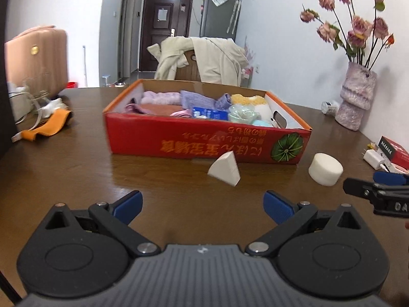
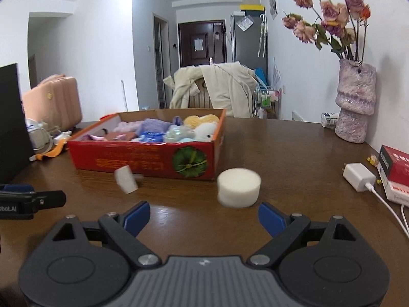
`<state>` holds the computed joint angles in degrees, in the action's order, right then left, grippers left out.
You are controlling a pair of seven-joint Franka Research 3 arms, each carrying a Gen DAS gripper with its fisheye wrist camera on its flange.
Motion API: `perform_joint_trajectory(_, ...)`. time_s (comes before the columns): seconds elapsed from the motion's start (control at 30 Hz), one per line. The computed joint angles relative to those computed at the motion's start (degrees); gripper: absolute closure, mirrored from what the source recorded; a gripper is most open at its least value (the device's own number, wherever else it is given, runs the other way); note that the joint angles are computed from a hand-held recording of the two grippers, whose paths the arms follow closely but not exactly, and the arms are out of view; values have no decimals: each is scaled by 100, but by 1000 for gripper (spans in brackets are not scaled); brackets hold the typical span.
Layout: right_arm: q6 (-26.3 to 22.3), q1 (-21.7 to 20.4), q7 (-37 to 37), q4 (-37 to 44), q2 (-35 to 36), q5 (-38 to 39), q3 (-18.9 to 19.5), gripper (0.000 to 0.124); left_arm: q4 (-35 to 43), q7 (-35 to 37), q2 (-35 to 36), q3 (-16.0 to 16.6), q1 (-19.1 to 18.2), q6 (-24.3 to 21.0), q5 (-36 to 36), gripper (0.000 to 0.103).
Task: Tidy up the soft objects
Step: 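Close the left gripper on the white triangular sponge while the right gripper closes on the round sponge, then carry both sponges into the box and open both grippers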
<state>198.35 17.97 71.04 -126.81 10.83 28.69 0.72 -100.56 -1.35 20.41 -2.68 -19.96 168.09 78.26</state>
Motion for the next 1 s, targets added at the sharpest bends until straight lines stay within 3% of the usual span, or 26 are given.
perform_joint_trajectory(0.1, -646, 251, -132, 736, 455, 170, -510, 33, 731, 882, 594, -108, 75, -24, -613, 4)
perform_joint_trajectory(0.17, -979, 307, 10, 1136, 736, 34, -720, 34, 1219, 1722, 1014, -273, 167, -173, -1309, 13)
perform_joint_trajectory(0.3, -1403, 23, 238, 1871, 1267, -331, -644, 34, 2026, 3126, 1716, -631, 380, -356, -2380, 28)
perform_joint_trajectory(0.33, -1493, -31, 305, 2018, 1377, -407, -624, 35, 2173, 3283, 1841, -624, 364, -370, -2520, 36)
perform_joint_trajectory(0.37, -1530, -130, 352, 2119, 1460, -463, -548, 36, 2278, 3410, 1938, -610, 353, -346, -2648, 49)
perform_joint_trajectory(0.43, -1604, -448, 422, 2278, 1585, -510, -244, 46, 2410, 3876, 2114, -729, 443, -227, -3048, 70)
perform_joint_trajectory(0.47, -1683, -656, 408, 2326, 1617, -526, -35, 53, 2447, 3771, 2154, -619, 372, -158, -3027, 71)
perform_joint_trajectory(0.5, -1771, -826, 400, 2364, 1640, -524, 133, 67, 2467, 3731, 2180, -474, 278, -51, -3020, 72)
perform_joint_trajectory(0.67, -1622, -1110, 334, 2333, 1680, -571, 474, 67, 2452, 3966, 2193, -242, 121, 100, -3385, 75)
perform_joint_trajectory(0.9, -1553, -1126, 386, 2262, 1626, -636, 519, 69, 2209, 4208, 1995, 78, -128, 205, -3893, 76)
perform_joint_trajectory(1.0, -1339, -929, 424, 2034, 1450, -709, 370, 69, 1644, 3884, 1556, 600, -474, 652, -3759, 76)
